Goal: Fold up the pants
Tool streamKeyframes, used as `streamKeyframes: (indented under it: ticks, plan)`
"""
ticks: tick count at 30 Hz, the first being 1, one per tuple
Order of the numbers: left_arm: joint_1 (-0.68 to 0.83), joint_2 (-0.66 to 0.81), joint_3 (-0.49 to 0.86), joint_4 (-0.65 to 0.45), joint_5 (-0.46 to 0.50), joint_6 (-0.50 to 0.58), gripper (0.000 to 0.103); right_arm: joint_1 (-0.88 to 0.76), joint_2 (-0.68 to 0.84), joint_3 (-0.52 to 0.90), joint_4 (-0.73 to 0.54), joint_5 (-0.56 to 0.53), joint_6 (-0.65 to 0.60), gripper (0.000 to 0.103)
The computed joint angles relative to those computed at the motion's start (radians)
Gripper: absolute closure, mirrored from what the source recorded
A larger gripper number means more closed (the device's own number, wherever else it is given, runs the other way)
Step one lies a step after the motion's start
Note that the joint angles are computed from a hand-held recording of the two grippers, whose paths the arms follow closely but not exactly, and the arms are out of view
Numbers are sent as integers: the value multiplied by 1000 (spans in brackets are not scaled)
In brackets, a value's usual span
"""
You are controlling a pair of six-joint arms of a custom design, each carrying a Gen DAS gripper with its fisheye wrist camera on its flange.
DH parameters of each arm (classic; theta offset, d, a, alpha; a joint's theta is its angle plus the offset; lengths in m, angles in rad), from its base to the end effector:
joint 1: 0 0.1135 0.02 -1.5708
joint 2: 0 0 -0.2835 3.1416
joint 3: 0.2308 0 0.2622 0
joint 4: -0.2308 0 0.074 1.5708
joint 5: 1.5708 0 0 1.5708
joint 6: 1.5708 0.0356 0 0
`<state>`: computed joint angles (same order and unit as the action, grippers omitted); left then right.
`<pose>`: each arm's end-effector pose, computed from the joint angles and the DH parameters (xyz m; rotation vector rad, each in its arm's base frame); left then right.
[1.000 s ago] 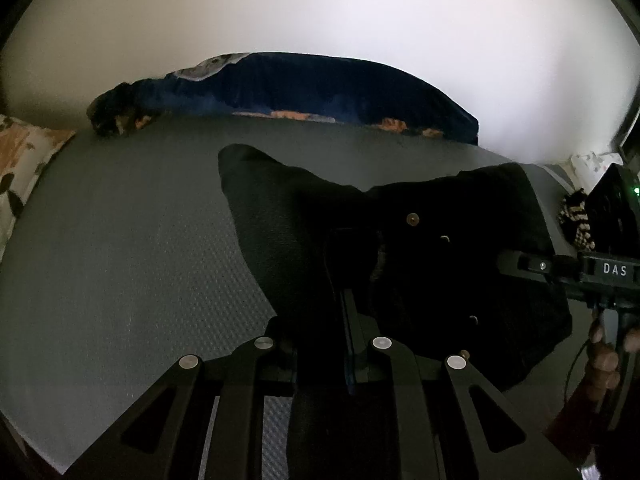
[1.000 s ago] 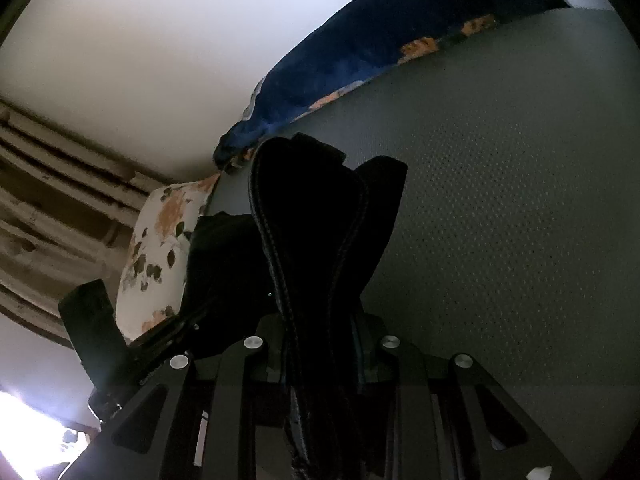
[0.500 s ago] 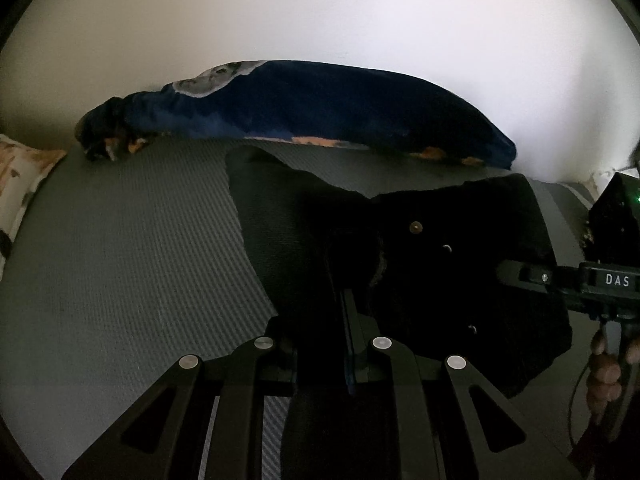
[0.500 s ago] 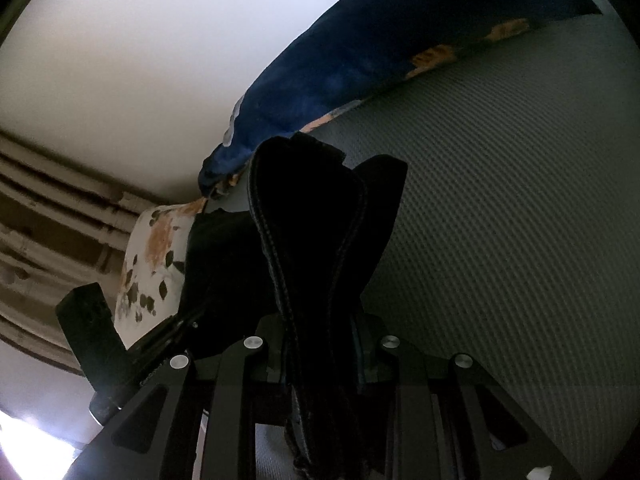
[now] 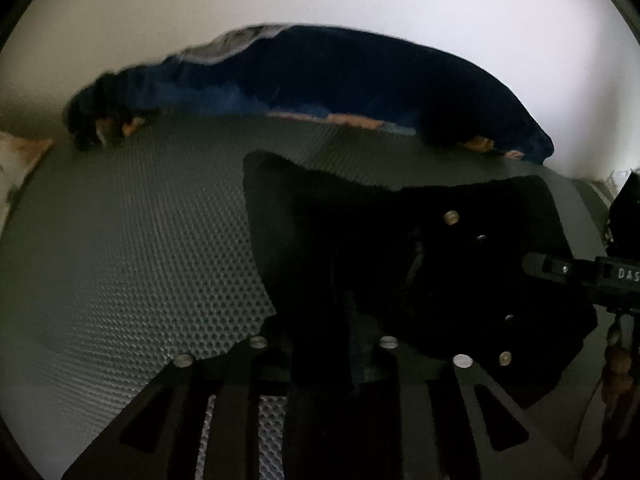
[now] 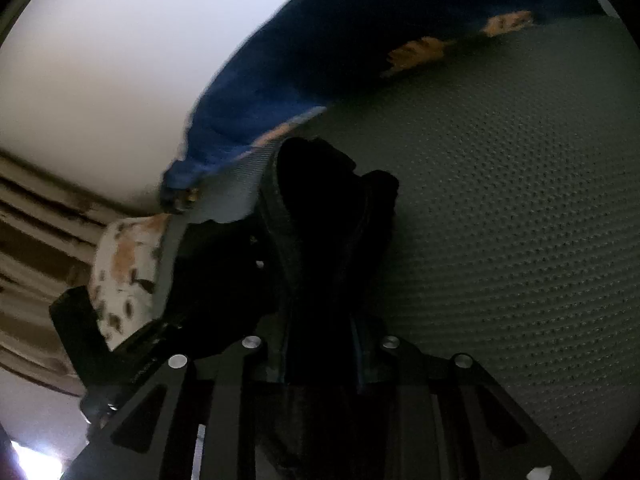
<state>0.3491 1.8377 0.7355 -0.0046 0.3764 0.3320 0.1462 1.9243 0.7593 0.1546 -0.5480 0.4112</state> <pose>0.2972 0.0943 0.0905 0.0937 2.5724 -0.2587 0.3233 0.0663 0.0802 0.1355 2.6130 0.9112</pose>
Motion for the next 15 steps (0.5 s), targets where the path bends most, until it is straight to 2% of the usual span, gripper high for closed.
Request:
streamKeyframes:
  ticks: [2, 5, 7, 11, 15]
  plan:
    - [21, 44, 0, 28, 19, 1, 68, 11, 15, 0, -3, 56, -6, 67]
    - [35, 76, -14, 80, 30, -4, 59, 29, 24, -16, 27, 115, -22, 61]
    - [47, 88, -20, 103, 49, -10, 55, 43, 23, -23, 43, 142, -17, 60]
    - [52, 95, -17, 115, 27, -23, 40, 67, 30, -12, 43, 177, -5, 61]
    - [56, 59, -35, 90, -2, -46, 39, 95, 0, -22, 18, 226, 10, 54]
